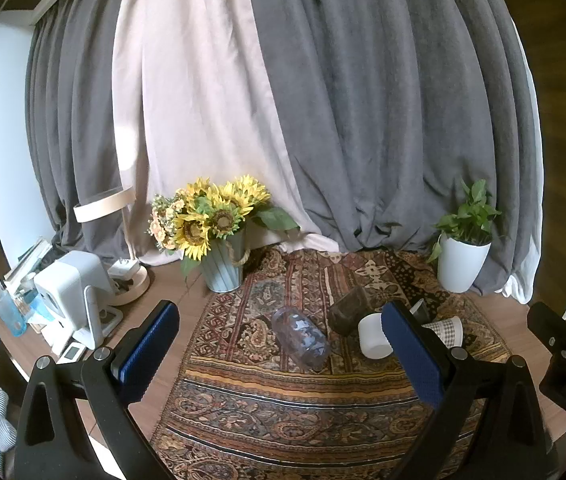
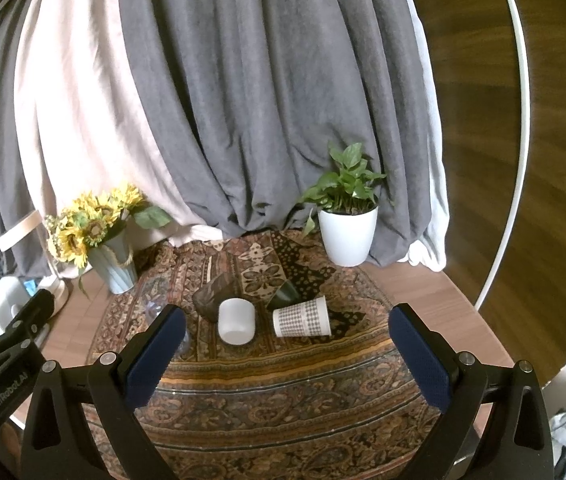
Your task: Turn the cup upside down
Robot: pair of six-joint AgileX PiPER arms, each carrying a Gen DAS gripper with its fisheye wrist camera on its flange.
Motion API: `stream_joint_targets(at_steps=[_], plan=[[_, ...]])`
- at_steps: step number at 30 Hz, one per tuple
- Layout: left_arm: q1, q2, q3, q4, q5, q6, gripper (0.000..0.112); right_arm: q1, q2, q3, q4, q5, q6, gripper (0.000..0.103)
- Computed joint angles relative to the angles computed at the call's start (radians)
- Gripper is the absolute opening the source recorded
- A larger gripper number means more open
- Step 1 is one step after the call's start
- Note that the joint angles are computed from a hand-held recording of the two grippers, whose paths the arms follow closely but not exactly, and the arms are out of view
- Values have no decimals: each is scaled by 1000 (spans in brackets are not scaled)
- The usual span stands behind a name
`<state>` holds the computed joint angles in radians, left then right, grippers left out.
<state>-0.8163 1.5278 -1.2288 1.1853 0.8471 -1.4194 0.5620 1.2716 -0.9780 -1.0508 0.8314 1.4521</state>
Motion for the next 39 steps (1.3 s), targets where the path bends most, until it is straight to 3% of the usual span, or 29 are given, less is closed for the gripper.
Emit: stream_joint_targets(at_steps=[39], plan=[[14,50,-59,-40,-2,56,103,-15,34,-11,-3,-35,-18,102]])
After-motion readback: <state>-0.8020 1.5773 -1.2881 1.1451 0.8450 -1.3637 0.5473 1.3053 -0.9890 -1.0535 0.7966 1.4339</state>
